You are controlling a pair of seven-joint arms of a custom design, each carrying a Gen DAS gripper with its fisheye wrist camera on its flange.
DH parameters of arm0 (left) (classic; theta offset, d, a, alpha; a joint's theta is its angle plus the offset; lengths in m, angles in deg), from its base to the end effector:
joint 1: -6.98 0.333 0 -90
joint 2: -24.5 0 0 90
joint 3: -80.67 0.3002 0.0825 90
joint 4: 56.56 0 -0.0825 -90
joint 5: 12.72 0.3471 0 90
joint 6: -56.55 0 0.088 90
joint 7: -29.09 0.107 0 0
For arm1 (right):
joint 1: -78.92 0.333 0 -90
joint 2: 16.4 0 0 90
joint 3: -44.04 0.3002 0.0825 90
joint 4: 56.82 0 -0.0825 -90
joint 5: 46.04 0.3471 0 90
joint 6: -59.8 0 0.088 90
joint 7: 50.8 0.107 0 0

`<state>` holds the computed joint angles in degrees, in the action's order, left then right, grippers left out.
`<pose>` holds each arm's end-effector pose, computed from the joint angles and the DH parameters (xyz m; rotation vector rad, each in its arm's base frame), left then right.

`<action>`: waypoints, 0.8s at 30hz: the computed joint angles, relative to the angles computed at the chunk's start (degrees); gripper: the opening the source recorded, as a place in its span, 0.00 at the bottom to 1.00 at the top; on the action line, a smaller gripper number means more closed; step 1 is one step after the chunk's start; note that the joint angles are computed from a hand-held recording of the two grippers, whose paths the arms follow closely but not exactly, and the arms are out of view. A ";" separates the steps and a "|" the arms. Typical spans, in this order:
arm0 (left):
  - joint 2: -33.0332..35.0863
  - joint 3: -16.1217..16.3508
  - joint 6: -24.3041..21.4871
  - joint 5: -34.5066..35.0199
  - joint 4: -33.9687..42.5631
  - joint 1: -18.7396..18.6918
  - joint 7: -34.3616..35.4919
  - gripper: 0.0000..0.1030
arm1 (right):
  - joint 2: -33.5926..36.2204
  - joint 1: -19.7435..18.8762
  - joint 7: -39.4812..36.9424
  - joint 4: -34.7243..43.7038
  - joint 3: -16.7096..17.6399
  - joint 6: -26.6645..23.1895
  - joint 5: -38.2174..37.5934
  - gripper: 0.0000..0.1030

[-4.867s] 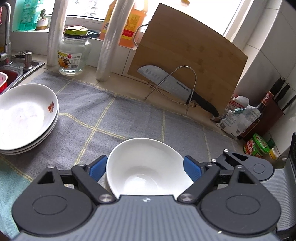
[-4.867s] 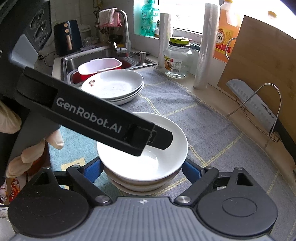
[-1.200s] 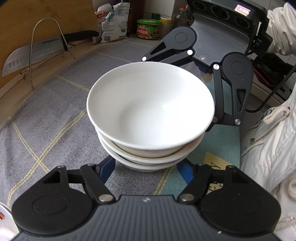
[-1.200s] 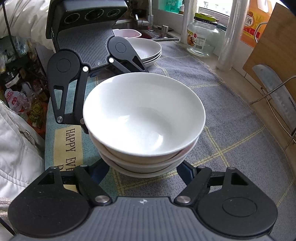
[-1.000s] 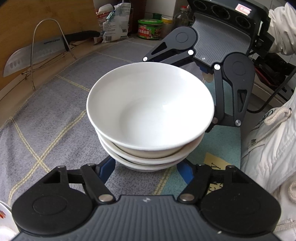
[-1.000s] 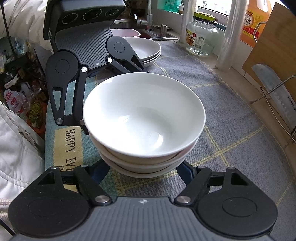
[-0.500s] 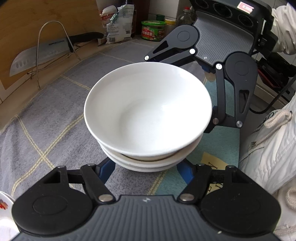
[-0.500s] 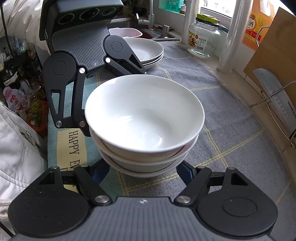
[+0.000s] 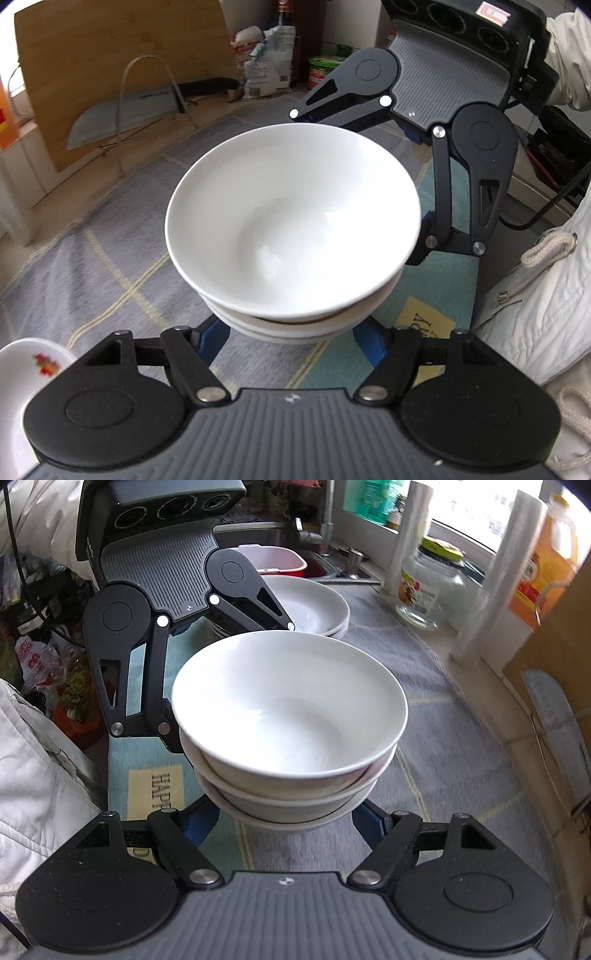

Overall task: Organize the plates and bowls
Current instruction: 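Lift the bowl stack with both tools and carry it toward the plate stack, then lower the bowl stack onto the fruit-decal plate stack with both tools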

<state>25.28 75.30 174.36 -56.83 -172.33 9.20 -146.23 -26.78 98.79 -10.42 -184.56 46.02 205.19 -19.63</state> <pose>0.5282 -0.0663 0.4593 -0.3357 2.9139 -1.0411 0.4663 0.1822 0.5027 -2.4530 0.8120 -0.3111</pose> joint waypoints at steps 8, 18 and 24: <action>-0.63 1.73 1.02 -0.74 0.44 2.16 0.07 0.70 | 5.60 0.69 -2.06 7.59 1.52 -1.21 -0.44 0.80; 2.05 3.28 2.40 -0.53 4.45 5.89 0.12 0.71 | 17.72 0.10 -4.75 22.93 4.94 -3.54 -1.93 0.80; 4.79 2.99 3.47 0.37 7.98 8.30 -0.28 0.71 | 25.62 -0.15 -5.00 33.06 6.89 -4.93 -4.47 0.80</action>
<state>30.07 78.28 177.83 -56.46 -164.35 17.50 -146.51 -1.16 98.64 -15.42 -151.50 52.91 200.27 -24.10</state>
